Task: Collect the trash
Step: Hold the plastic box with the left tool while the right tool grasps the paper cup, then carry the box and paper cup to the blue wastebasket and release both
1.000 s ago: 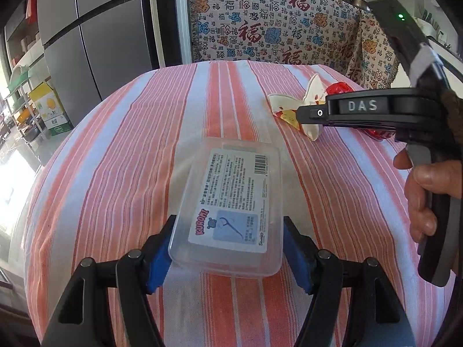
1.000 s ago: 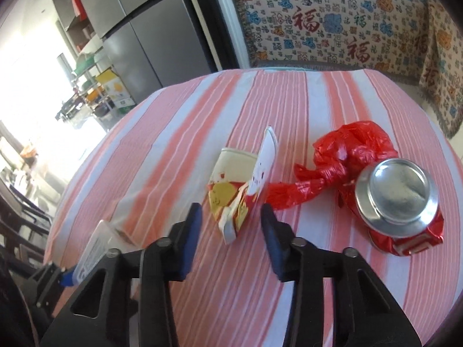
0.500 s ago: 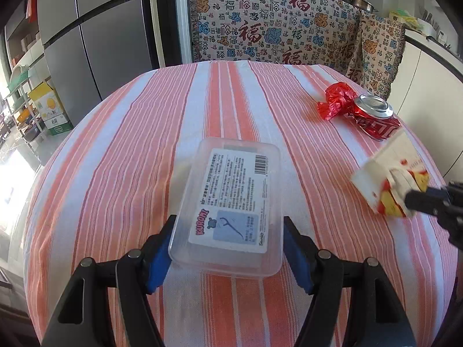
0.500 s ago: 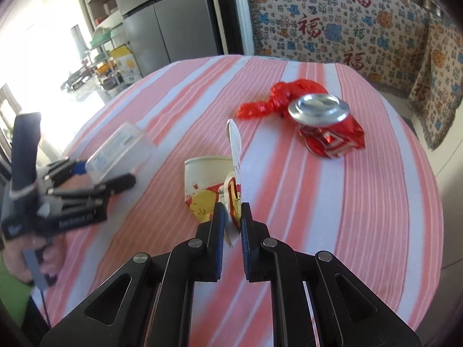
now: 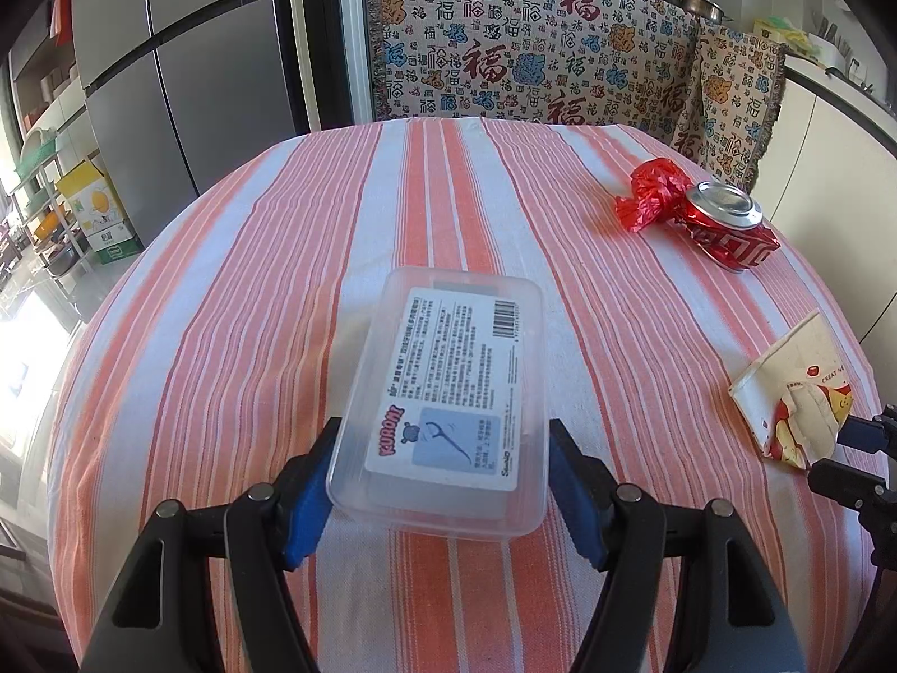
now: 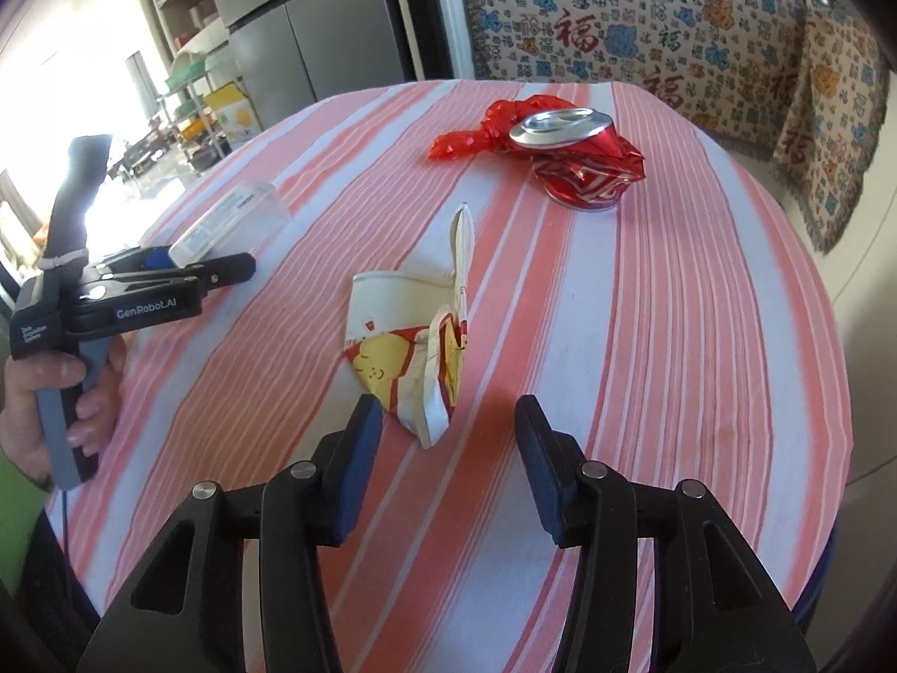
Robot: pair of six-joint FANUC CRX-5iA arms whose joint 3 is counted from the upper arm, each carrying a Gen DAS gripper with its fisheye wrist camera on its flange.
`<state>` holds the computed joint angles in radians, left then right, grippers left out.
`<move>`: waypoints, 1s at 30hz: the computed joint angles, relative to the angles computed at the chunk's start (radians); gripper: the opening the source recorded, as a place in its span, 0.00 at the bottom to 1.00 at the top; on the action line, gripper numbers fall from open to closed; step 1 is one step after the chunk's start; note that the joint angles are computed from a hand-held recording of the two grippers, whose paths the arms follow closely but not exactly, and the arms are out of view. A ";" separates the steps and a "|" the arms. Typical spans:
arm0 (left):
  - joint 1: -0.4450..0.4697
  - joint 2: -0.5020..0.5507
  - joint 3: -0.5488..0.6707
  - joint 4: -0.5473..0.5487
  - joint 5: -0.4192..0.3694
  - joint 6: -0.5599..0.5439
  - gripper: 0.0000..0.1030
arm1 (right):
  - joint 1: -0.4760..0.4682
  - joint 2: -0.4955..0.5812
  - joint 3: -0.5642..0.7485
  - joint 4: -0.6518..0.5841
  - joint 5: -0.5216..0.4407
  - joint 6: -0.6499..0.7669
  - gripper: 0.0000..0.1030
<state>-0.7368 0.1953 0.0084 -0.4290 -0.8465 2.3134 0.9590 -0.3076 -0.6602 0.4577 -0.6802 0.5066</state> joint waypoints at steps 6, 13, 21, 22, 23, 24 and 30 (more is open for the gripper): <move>0.001 0.000 0.000 0.001 0.000 -0.001 0.69 | -0.005 0.019 0.048 0.002 -0.037 0.026 0.56; 0.002 -0.001 0.000 0.004 0.001 -0.004 0.69 | -0.048 0.105 0.170 -0.114 -0.101 0.140 0.57; 0.016 -0.008 -0.009 0.041 0.005 -0.065 0.68 | -0.094 0.137 0.237 -0.248 -0.141 0.250 0.32; 0.029 -0.018 -0.024 0.071 0.021 -0.098 0.67 | -0.091 0.135 0.239 -0.248 -0.152 0.255 0.09; 0.035 -0.027 -0.038 0.092 0.035 -0.115 0.66 | -0.082 0.125 0.230 -0.230 -0.154 0.242 0.10; 0.041 -0.041 -0.054 0.104 0.051 -0.128 0.61 | -0.076 0.110 0.218 -0.216 -0.152 0.230 0.10; 0.027 -0.101 -0.102 0.115 0.088 -0.136 0.60 | -0.067 -0.006 0.150 -0.170 -0.147 0.179 0.09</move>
<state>-0.7093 0.0947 -0.0934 -0.3144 -0.7585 2.1772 0.8920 -0.3140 -0.5106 0.2879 -0.8270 0.6855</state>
